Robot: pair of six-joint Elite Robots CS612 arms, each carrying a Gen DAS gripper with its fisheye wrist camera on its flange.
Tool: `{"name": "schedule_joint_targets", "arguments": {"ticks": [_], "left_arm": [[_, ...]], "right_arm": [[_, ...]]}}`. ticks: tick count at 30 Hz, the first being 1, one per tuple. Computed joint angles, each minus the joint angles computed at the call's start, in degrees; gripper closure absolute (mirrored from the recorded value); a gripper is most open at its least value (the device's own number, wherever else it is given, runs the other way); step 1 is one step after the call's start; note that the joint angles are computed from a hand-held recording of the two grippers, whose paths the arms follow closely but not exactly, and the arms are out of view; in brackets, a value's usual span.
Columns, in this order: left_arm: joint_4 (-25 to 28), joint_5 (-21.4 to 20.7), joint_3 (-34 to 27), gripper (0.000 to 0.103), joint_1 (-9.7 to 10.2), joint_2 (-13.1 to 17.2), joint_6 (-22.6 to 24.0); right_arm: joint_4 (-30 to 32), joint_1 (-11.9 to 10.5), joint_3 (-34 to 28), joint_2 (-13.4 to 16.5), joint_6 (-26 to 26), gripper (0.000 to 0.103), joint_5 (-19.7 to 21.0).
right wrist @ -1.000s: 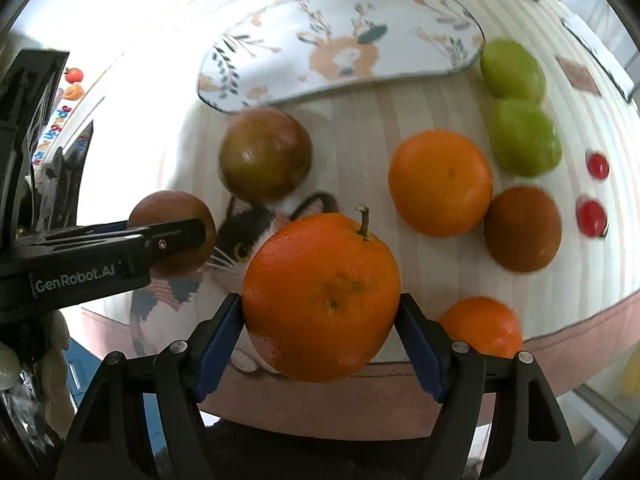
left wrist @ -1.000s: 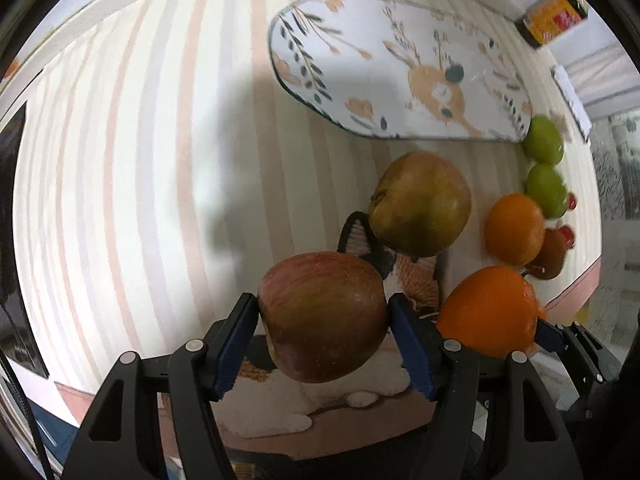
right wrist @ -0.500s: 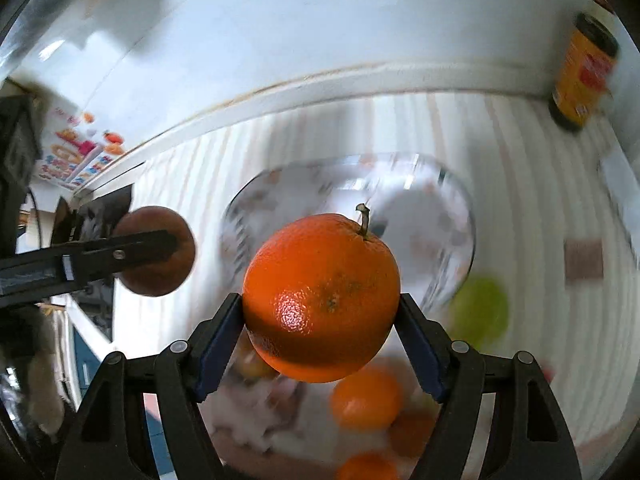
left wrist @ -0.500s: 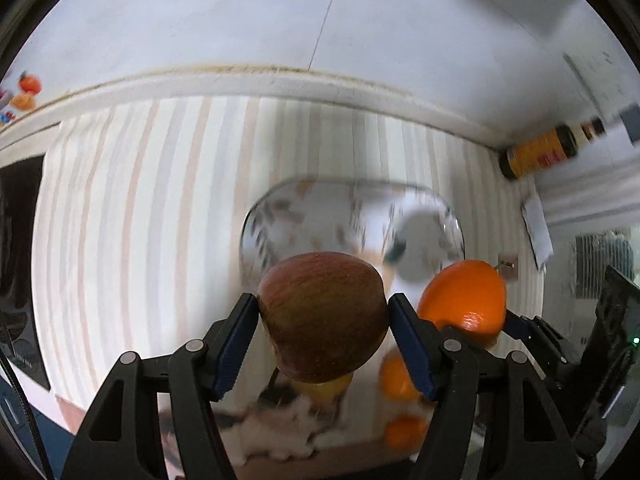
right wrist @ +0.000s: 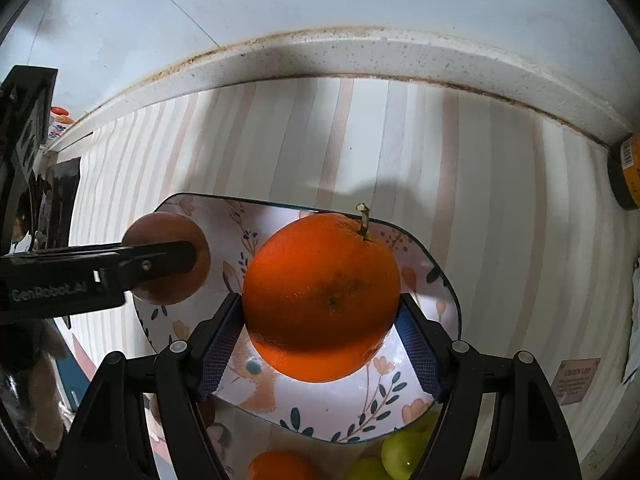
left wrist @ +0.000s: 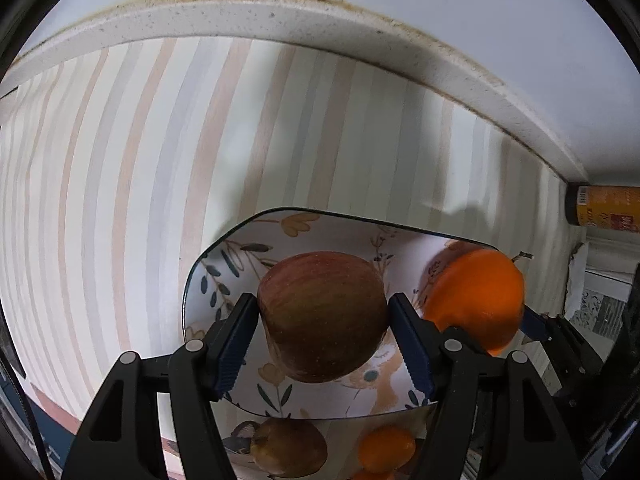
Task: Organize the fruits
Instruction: 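Carry the apple and orange onto the deer plate and open both tools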
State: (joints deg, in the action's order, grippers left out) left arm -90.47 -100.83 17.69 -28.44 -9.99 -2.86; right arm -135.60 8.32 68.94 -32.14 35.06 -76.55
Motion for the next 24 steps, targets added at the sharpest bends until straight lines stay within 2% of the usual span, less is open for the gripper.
{"name": "schedule_joint_targets", "arguments": {"ticks": [3, 4, 5, 6, 7, 9, 14, 24], "left_arm": [[3.2, -0.4, -3.7, 0.037, -0.03, 1.9, -1.3], [3.6, -0.2, -3.8, 0.037, -0.06, 1.9, -1.6], [1.6, 0.3, -1.6, 0.037, -0.11, 0.7, -1.7], [-1.3, 1.0, 1.5, 0.034, -0.17, -0.8, -1.7], [-3.4, 1.7, 3.4, 0.023, -0.23, -1.8, -1.7], [-6.9, 2.1, 6.5, 0.009, -0.19, -3.8, -1.1], [-14.9, 5.0, 16.9, 0.008, -0.41, -9.6, 1.1], [-30.0, 8.1, 34.5, 0.008, 0.11, -19.6, 2.9]], "right_arm": [[1.0, -0.5, -0.7, 0.5, 1.4, 0.023, 1.8], [1.2, -0.4, -0.8, 0.6, 2.0, 0.023, 2.1], [1.9, -0.4, -1.1, 0.6, 2.5, 0.022, 2.5], [1.9, -0.4, -0.9, 0.4, 3.0, 0.018, 2.1], [0.8, -0.3, -0.4, 0.1, 3.8, 0.008, 1.0], [0.7, 0.0, 0.2, -0.8, 4.4, 0.006, -0.8], [4.9, 1.5, 0.6, -2.8, 4.6, 0.006, -7.4], [2.9, 4.3, 5.2, -7.5, 11.2, 0.006, -13.4]]}}
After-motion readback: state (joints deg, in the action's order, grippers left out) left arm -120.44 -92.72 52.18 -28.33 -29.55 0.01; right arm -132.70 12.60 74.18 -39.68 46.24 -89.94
